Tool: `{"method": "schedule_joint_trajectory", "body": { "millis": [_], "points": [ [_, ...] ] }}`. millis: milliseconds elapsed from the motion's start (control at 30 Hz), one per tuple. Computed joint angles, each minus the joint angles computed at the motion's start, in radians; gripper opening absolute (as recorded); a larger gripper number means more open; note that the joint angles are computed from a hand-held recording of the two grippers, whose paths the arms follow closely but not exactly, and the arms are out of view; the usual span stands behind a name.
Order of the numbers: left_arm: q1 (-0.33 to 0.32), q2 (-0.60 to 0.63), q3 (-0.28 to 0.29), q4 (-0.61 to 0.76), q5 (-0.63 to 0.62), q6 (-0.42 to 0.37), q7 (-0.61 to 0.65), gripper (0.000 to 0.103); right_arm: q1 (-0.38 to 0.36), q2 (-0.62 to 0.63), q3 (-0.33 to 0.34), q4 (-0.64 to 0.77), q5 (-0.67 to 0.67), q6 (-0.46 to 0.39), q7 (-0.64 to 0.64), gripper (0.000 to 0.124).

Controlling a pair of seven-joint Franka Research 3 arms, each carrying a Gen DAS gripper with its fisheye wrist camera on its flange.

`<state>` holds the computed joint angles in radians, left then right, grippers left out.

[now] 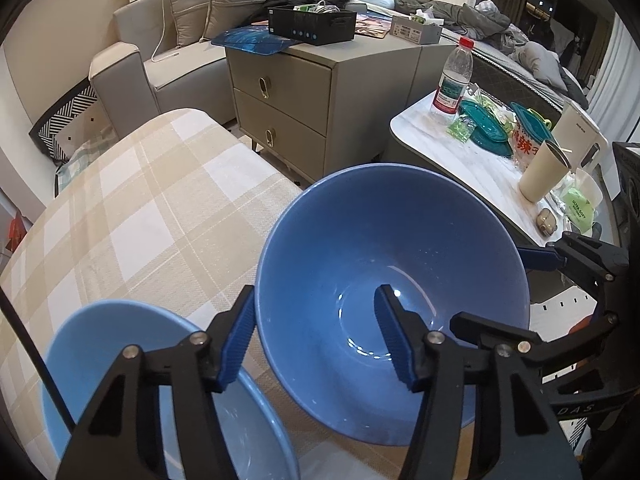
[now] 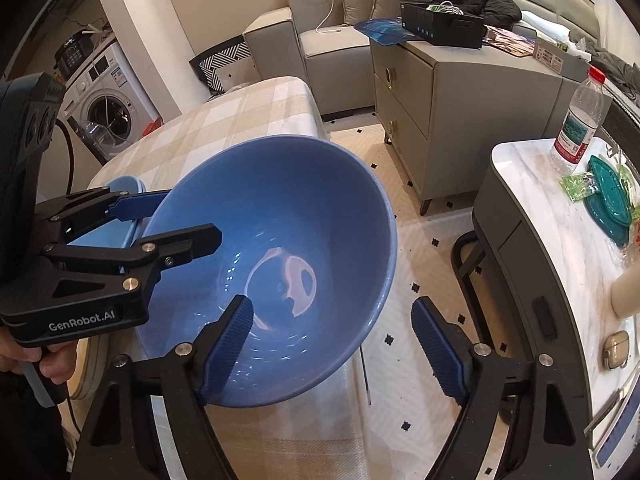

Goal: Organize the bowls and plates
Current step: 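Lower both grippers onto the blue bowl rim and close them, then lift the blue bowl with both grippers and carry it over the nested bowls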

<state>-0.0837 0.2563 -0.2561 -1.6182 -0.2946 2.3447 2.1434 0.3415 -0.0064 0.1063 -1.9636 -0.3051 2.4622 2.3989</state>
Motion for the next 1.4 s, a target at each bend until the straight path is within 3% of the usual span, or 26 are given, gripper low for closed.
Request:
{"method": "schedule_joint_trajectory", "body": {
  "millis": [400,867,1400],
  "points": [
    [0.003,-0.012,0.006,-0.015,0.003,0.014,-0.001,0.039,0.020,0.024,0.001,0.053,-0.052,-0.067,0.013,0.057],
    [0.005,-0.028,0.009,-0.033,0.001,0.033,-0.012,0.037,0.029,0.030,-0.002,0.075,-0.074,-0.133,0.013,0.035],
    [0.004,-0.051,0.008,-0.040,-0.042,0.030,0.013,0.037,0.033,0.018,0.003,0.094,-0.120,-0.187,0.041,0.034]
  ]
}}
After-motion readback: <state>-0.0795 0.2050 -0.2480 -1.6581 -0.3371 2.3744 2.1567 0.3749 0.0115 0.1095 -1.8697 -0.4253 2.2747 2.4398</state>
